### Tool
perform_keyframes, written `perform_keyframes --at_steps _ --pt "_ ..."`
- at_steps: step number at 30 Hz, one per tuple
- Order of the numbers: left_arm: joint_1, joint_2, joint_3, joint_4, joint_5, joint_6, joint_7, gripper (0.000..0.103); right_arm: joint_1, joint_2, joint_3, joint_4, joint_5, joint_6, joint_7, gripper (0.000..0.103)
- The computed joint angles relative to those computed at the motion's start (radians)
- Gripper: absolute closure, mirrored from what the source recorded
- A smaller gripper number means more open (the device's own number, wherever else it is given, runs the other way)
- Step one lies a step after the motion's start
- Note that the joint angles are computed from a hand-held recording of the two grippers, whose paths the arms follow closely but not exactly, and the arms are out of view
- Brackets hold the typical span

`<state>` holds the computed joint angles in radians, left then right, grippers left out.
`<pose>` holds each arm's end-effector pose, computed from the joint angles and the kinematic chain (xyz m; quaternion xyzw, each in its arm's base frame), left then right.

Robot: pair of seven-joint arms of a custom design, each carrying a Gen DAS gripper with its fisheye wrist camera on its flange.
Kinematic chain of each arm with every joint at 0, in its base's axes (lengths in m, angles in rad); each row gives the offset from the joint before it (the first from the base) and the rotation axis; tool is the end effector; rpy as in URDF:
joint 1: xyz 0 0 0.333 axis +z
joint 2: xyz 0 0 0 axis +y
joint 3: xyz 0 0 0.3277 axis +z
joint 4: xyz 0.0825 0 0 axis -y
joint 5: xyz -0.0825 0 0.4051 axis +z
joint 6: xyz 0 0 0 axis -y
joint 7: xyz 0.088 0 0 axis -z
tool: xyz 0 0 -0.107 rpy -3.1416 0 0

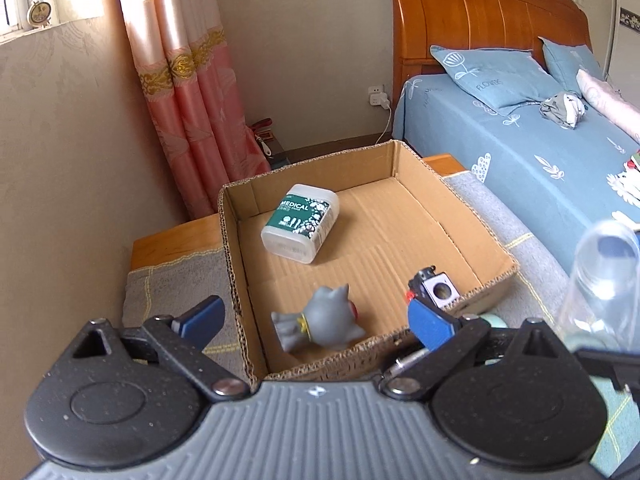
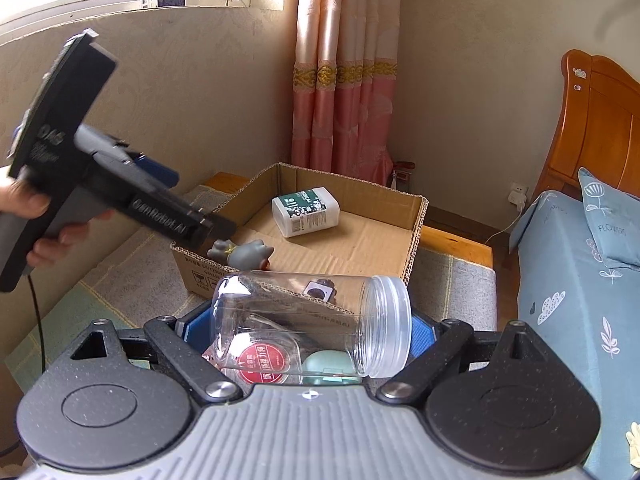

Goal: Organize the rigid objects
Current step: 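Carry the clear jar over the box and release it with the right tool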

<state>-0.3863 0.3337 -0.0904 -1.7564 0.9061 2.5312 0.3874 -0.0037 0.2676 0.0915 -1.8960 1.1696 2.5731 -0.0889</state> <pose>0.6218 -0.3237 0.4245 -0.6802 0.6327 -0.2145 0.3017 0.6649 0.0395 0.3982 -0.8429 0.3251 -0.1660 0.3953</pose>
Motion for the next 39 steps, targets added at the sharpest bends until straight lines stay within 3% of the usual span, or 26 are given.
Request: perform_keyframes --at_steps 8,12,14,22,27,32,39 --pt "-0.026 -0.086 -0.018 -0.092 0.107 -0.063 -0.136 0.005 0.008 0.046 0.011 0.072 -0.050 0.022 0.091 0.009" --pt "-0.036 -0.149 -0.036 -0.172 0.262 -0.093 -0.359 0.004 0.013 0.081 0.022 0.122 -0.099 0.035 0.153 0.009" --pt "-0.026 -0.168 -0.060 -0.194 0.286 -0.119 -0.410 0.003 0.019 0.108 0.027 0.157 -0.142 0.041 0.204 0.009" --pt "-0.016 -0.176 -0.113 -0.236 0.279 -0.190 -0.485 0.003 0.030 0.229 0.055 0.312 -0.334 0.037 0.418 0.009" --pt "-0.029 -0.170 -0.124 -0.249 0.257 -0.285 -0.537 0.003 0.051 0.313 0.059 0.424 -0.477 0.026 0.561 0.009" --pt "-0.015 -0.190 -0.126 -0.294 0.231 -0.260 -0.580 0.003 0.085 0.415 0.049 0.564 -0.633 0.005 0.711 0.009" --pt "-0.013 -0.211 -0.136 -0.323 0.219 -0.301 -0.614 0.003 0.126 0.555 0.037 0.755 -0.802 -0.026 0.866 0.009"
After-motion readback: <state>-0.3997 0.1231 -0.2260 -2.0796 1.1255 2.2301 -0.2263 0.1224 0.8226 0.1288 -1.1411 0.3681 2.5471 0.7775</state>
